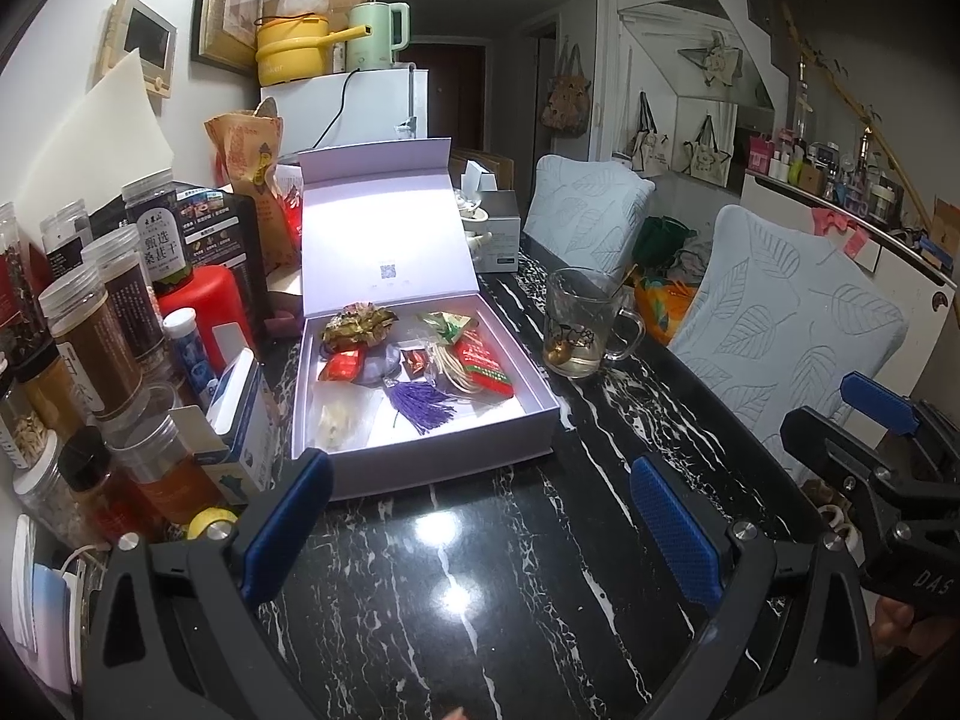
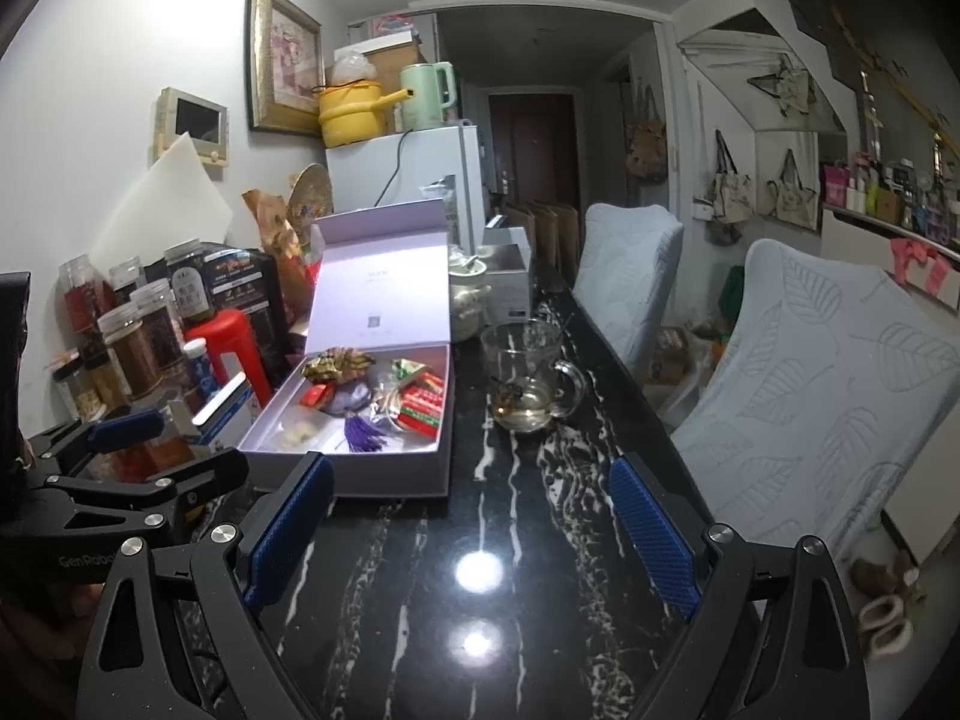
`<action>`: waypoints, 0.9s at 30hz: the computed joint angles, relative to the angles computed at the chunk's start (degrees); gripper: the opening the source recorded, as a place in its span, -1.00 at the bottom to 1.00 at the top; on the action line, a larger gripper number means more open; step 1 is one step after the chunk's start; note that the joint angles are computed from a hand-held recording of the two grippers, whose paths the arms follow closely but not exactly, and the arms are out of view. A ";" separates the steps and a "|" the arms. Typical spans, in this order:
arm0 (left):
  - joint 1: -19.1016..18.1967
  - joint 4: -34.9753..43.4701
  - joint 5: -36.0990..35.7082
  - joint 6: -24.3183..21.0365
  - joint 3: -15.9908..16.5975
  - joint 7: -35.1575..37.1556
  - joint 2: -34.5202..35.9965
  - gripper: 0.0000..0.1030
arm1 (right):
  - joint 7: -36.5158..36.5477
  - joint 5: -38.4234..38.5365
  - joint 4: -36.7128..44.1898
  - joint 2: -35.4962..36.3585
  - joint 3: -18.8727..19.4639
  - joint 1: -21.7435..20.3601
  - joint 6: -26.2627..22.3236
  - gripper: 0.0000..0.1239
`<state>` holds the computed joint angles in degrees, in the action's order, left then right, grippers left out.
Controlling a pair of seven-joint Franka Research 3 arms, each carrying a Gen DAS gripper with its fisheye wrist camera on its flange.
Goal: Organize soft objects
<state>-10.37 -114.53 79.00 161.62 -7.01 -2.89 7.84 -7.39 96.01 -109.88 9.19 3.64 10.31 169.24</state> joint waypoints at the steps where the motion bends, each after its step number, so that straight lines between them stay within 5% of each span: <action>1: 0.08 -0.01 -0.34 0.15 0.01 0.39 0.05 0.96 | 0.31 -0.34 0.02 0.07 0.03 0.09 0.29 0.52; 27: -0.99 0.03 -4.02 -2.31 0.43 3.90 0.83 0.96 | 3.93 -3.87 0.10 1.48 0.66 0.03 2.20 0.52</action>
<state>-11.37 -114.50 74.97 159.31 -6.58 1.01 8.67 -3.46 92.14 -109.78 10.67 4.30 10.34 171.45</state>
